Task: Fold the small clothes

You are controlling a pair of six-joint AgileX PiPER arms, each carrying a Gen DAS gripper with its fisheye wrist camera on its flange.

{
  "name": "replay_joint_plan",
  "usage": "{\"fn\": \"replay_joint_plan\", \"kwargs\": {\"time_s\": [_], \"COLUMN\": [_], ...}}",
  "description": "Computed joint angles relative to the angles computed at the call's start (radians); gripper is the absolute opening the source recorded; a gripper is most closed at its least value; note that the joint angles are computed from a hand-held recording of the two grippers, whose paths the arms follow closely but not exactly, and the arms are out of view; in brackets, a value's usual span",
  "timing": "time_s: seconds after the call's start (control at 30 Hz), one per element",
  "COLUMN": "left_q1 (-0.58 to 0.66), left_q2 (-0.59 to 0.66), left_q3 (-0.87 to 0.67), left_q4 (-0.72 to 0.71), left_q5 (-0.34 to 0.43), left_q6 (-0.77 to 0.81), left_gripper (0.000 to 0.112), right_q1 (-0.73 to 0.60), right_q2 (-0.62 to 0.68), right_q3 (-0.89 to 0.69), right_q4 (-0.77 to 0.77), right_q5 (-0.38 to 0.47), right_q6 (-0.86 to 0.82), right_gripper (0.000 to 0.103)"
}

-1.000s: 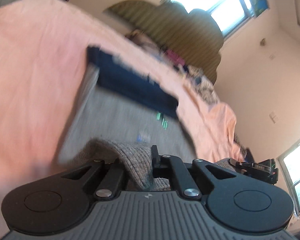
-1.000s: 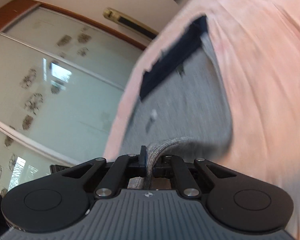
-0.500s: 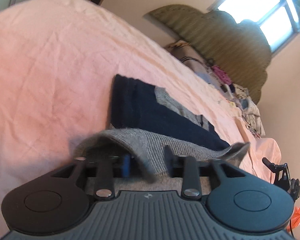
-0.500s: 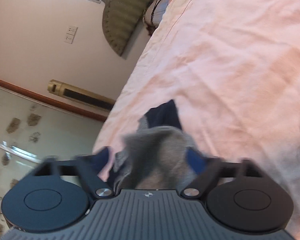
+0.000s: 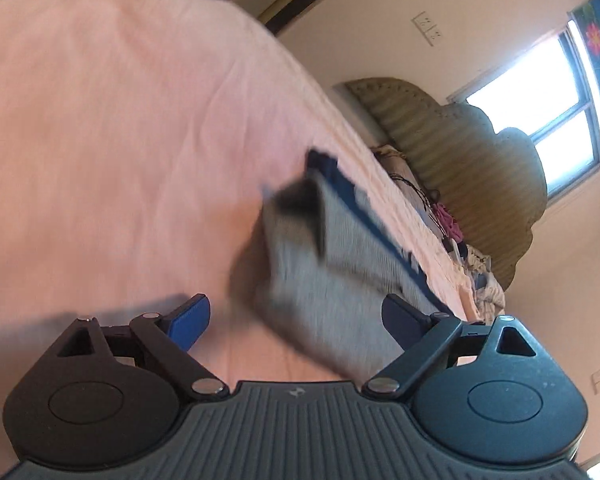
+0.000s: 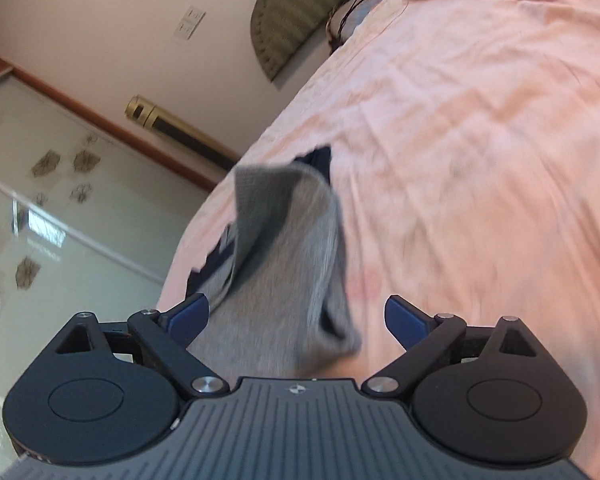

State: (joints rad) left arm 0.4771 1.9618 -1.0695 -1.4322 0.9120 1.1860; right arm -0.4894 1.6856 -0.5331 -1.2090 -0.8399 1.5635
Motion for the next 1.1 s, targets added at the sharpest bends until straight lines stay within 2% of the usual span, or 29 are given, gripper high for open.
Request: {"fn": "replay_joint_plan", "kwargs": {"time_s": [0.1,0.2,0.23,0.27,0.3,0.33,0.37,0.4,0.43,0.5,0.53,0.6,0.63,0.73,0.87,1.0,1.03,1.1], "left_q1": [-0.038,-0.088,-0.113,-0.135,-0.154,-0.179,-0.198,-0.205,-0.211,-0.208,-0.206,-0.198,-0.181,-0.141,-0.057,0.084,0.112,0.153], "left_q2": [-0.048,-0.014,0.003,0.017,0.024,0.051,0.084,0.106,0.123,0.127,0.109,0.065,0.036,-0.025,-0.099,-0.16,-0.177,-0.191], "left_q3": [0.136,0.089,0.058,0.04,0.022,-0.026,-0.083,-0.112,-0.13,-0.147,-0.126,-0.077,-0.053,-0.013,0.06,0.176,0.202,0.233], "left_q4": [-0.165,-0.173,-0.176,-0.19,-0.203,-0.176,-0.113,-0.089,-0.074,-0.038,-0.053,-0.095,-0.097,-0.079,-0.042,-0.005,0.006,0.028], "left_q5": [-0.043,-0.022,-0.045,-0.08,-0.11,-0.135,-0.156,-0.171,-0.185,-0.185,-0.19,-0.187,-0.158,-0.085,0.024,0.13,0.123,0.094], "left_q6": [0.165,0.104,0.079,0.07,0.063,0.019,-0.062,-0.111,-0.144,-0.172,-0.142,-0.053,-0.026,0.015,0.038,0.146,0.205,0.252], "left_gripper": [0.093,0.093,0.093,0.086,0.077,0.049,0.031,0.023,0.01,0.007,0.006,0.005,0.004,0.004,0.003,0.0,0.0,0.0], "right_q1": [0.053,0.137,0.167,0.192,0.217,0.246,0.272,0.285,0.29,0.284,0.268,0.271,0.272,0.233,0.167,0.061,0.023,-0.038], "right_q2": [0.0,0.006,0.01,0.026,0.053,0.073,0.093,0.119,0.151,0.207,0.257,0.264,0.258,0.233,0.134,0.013,-0.004,-0.048], "right_q3": [0.06,0.106,0.103,0.094,0.077,0.062,0.045,0.024,0.002,-0.064,-0.091,-0.093,-0.085,-0.038,0.034,0.168,0.203,0.246], "right_q4": [0.029,0.229,0.295,0.355,0.407,0.471,0.525,0.548,0.566,0.491,0.442,0.445,0.448,0.432,0.337,0.191,0.15,0.077], "right_q5": [0.021,0.036,0.048,0.047,0.039,0.041,0.045,0.04,0.028,0.036,0.004,-0.003,-0.011,-0.1,-0.161,-0.236,-0.262,-0.236], "right_q6": [-0.01,-0.162,-0.18,-0.198,-0.215,-0.241,-0.265,-0.273,-0.282,-0.183,-0.13,-0.144,-0.158,-0.164,-0.156,-0.155,-0.166,-0.176], "right_gripper": [0.092,0.09,0.09,0.089,0.089,0.085,0.08,0.078,0.071,0.028,0.012,0.012,0.012,0.012,0.011,0.008,0.007,0.007]}}
